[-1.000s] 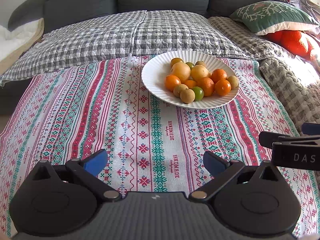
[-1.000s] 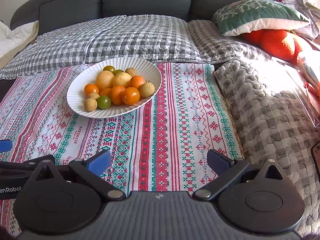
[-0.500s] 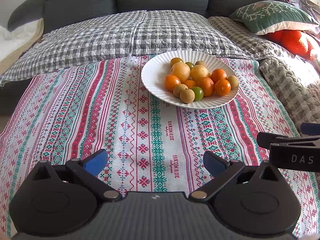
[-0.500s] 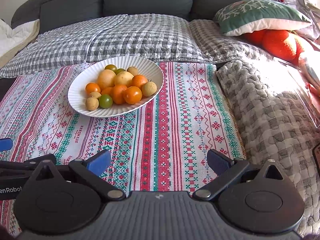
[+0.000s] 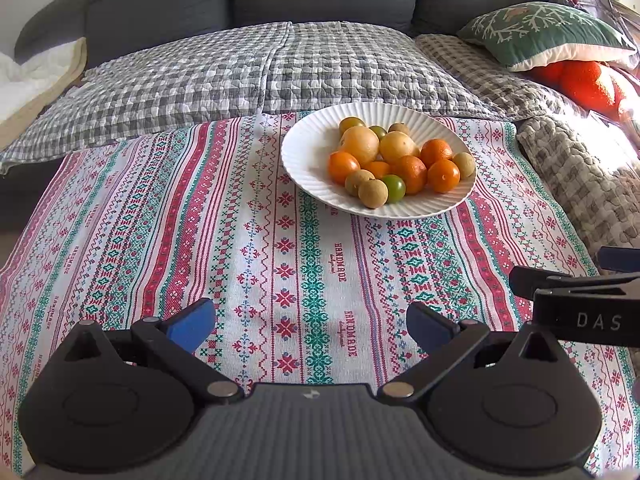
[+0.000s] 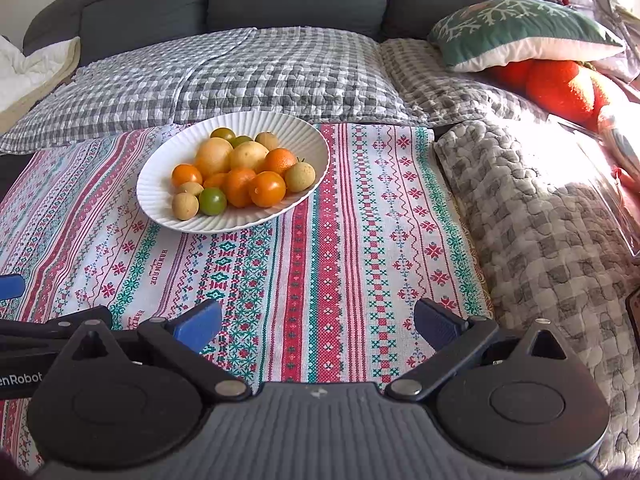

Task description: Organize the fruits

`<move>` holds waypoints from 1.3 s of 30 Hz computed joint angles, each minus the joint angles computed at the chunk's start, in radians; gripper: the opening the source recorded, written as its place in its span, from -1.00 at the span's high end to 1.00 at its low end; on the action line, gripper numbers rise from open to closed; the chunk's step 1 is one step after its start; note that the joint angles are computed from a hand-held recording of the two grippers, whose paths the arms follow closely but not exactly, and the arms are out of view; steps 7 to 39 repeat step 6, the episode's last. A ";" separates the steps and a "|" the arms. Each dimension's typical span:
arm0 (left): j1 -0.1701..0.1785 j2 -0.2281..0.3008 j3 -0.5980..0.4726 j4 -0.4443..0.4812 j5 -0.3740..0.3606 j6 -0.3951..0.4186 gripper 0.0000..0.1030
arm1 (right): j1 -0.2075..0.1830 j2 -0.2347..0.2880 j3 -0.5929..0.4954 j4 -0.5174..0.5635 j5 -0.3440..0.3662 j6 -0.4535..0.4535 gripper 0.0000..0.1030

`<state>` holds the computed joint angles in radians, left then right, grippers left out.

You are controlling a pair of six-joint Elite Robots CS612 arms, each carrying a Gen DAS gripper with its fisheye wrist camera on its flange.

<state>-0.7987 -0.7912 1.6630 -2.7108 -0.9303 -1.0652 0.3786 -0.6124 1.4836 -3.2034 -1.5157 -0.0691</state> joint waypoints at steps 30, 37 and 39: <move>0.000 0.001 0.005 -0.024 -0.007 0.021 -0.92 | 0.000 0.000 0.000 0.000 0.000 0.000 -0.99; 0.000 0.001 0.005 -0.024 -0.007 0.021 -0.92 | 0.000 0.000 0.000 0.000 0.000 0.000 -0.99; 0.000 0.001 0.005 -0.024 -0.007 0.021 -0.92 | 0.000 0.000 0.000 0.000 0.000 0.000 -0.99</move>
